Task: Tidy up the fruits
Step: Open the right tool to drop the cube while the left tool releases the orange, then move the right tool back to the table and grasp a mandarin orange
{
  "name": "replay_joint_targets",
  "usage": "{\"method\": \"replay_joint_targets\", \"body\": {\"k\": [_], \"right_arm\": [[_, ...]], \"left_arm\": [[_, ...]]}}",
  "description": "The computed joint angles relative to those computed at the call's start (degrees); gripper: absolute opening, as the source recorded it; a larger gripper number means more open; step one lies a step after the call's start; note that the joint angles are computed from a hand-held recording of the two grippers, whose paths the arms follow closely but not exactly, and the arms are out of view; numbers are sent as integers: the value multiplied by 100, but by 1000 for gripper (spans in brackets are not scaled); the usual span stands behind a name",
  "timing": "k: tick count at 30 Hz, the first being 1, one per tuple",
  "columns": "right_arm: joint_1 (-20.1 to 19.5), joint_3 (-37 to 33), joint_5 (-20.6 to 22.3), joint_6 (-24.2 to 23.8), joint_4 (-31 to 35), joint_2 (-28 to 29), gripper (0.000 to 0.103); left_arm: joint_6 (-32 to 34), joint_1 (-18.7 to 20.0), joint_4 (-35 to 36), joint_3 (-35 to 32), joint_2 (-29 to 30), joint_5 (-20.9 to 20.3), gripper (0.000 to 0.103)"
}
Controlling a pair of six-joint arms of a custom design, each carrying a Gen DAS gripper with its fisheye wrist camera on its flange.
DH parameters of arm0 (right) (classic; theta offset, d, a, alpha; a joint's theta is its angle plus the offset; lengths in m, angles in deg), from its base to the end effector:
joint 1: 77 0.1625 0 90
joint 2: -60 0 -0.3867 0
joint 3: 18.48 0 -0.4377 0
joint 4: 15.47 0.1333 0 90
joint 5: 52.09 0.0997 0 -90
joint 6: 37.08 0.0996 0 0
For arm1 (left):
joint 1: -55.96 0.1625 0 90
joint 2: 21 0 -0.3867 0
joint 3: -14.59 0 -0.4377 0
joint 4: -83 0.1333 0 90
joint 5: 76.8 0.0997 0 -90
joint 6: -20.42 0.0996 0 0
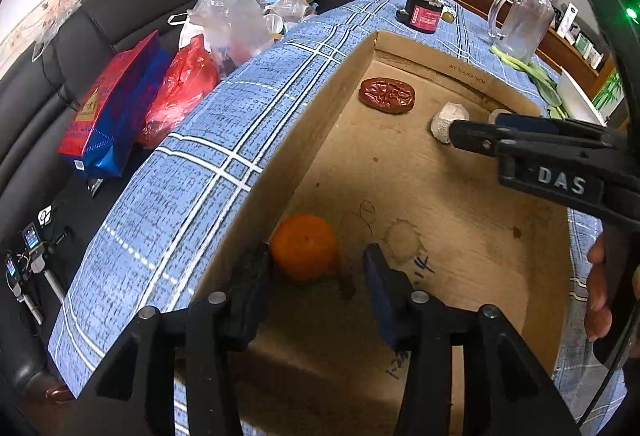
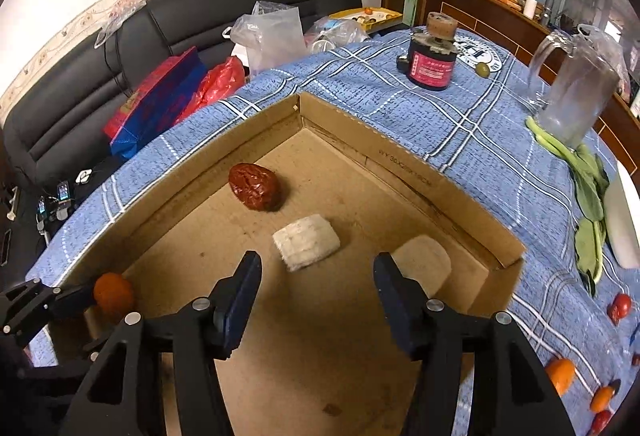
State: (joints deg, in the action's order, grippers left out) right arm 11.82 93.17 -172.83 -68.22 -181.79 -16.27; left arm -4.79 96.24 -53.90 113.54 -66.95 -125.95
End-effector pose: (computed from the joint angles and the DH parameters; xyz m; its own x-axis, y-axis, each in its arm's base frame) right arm 0.0704 -0.5816 0.2854 -0.7376 -0.0888 0.6693 -0.4275 0.8287 -0.3612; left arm -0.3473 -0.5544 0.0054 -0.7176 0.2889 -0.6337 0.5006 0.8466 -0.1809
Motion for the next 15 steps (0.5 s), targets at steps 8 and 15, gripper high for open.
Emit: {"method": "replay_joint_targets", "body": {"k": [8,15], "right_arm": [[76,621,-49,285,-25,-712,63],[107,1424,-177,452,-215,-1701,63]], "left_arm": [[-170,-241,-85,323,-282,203,49],[-219,-582,-326,545,-410,406,53]]}}
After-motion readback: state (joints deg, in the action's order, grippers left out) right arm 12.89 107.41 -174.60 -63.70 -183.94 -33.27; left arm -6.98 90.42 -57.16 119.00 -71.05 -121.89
